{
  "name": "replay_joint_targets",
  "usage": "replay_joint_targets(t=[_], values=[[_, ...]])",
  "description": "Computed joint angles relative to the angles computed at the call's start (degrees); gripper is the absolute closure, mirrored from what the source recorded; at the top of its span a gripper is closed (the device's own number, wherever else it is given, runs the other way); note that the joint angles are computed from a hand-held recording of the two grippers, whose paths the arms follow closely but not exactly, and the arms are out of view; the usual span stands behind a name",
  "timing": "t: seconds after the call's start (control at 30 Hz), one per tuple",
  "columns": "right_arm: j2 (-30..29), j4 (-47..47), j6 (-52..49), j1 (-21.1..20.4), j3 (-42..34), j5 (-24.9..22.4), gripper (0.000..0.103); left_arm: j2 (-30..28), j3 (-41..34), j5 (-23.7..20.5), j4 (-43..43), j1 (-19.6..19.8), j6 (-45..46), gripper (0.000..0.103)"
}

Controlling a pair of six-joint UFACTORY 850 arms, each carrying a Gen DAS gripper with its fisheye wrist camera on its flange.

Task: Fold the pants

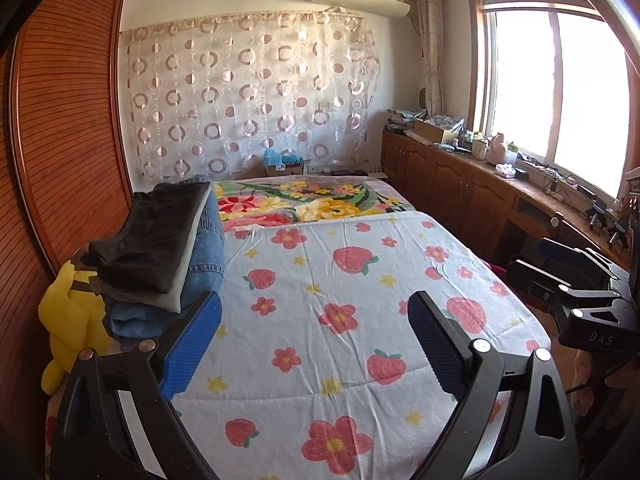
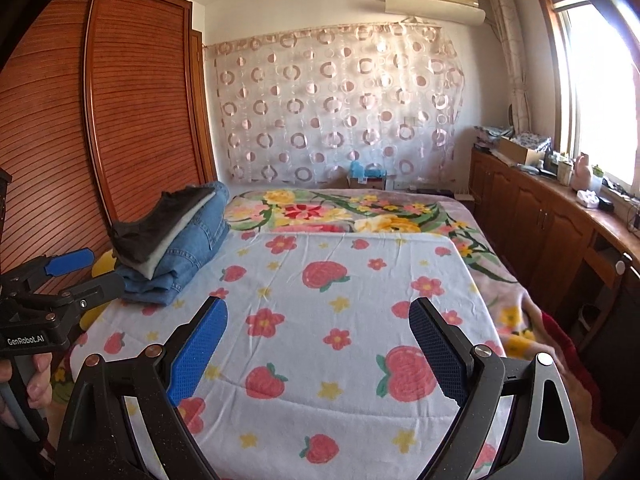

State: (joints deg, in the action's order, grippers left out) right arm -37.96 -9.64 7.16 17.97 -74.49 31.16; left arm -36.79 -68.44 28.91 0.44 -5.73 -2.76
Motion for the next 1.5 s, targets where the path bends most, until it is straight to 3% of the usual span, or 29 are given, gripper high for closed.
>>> replay_joint_targets(t=[0.63, 1.5], values=[[-0.39, 2.37, -1.77, -0.4, 2.41, 8.57, 0.01, 4.49, 3.97, 4.83, -5.47, 0.09, 4.78, 0.008], [-0.78, 2.92, -2.07, -0.17, 2.27, 9.07, 0.01, 4.59, 4.16, 5.06, -5.16, 0.28, 4.38, 0.008]])
